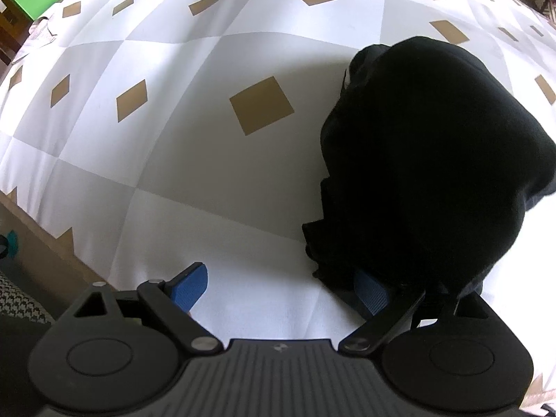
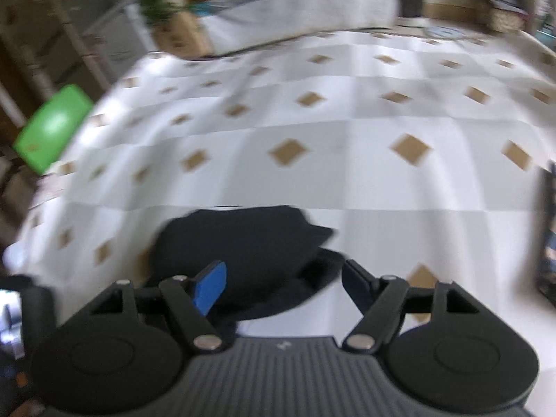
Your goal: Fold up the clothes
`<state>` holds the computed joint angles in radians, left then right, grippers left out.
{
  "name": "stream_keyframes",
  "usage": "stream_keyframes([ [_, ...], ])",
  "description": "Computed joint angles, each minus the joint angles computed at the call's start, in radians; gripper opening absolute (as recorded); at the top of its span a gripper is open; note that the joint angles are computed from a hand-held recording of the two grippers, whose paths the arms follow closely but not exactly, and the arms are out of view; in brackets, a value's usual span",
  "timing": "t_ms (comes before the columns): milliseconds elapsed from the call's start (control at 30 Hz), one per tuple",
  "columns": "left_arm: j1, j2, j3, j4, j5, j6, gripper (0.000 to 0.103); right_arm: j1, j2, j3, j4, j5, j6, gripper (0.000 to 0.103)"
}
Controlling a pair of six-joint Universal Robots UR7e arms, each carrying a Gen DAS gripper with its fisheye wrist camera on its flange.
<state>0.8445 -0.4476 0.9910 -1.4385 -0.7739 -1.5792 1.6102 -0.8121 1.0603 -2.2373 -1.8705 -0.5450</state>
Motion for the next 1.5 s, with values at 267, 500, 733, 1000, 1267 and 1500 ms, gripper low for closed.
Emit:
stream_keyframes([
  [267,0.024,0.022,-0.061,0.033,0.017,0.014,0.094,0.001,0.068,-0.013,-0.055,-0.056,0.035,0.074],
  [500,0.034,0.063,-0.154,0.128,0.04,0.024,0.096,-0.006,0.067,0.028,-0.137,0.108,-0.009,0.074],
  [733,0.001,0.051,-0.122,0.082,0.053,0.091,0.096,-0.012,0.064,0.008,-0.086,0.197,-0.021,0.076],
  [1000,-0.028,0.044,-0.108,0.051,0.052,0.109,0.096,-0.015,0.027,0.015,-0.04,0.207,-0.019,0.08],
  [1267,-0.043,0.051,-0.111,0.051,0.051,0.117,0.096,-0.018,0.007,0.006,0.002,0.166,-0.007,0.081],
  [1500,-0.054,0.063,-0.114,0.051,0.044,0.124,0.096,-0.014,-0.019,0.038,0.004,0.124,-0.065,0.081],
])
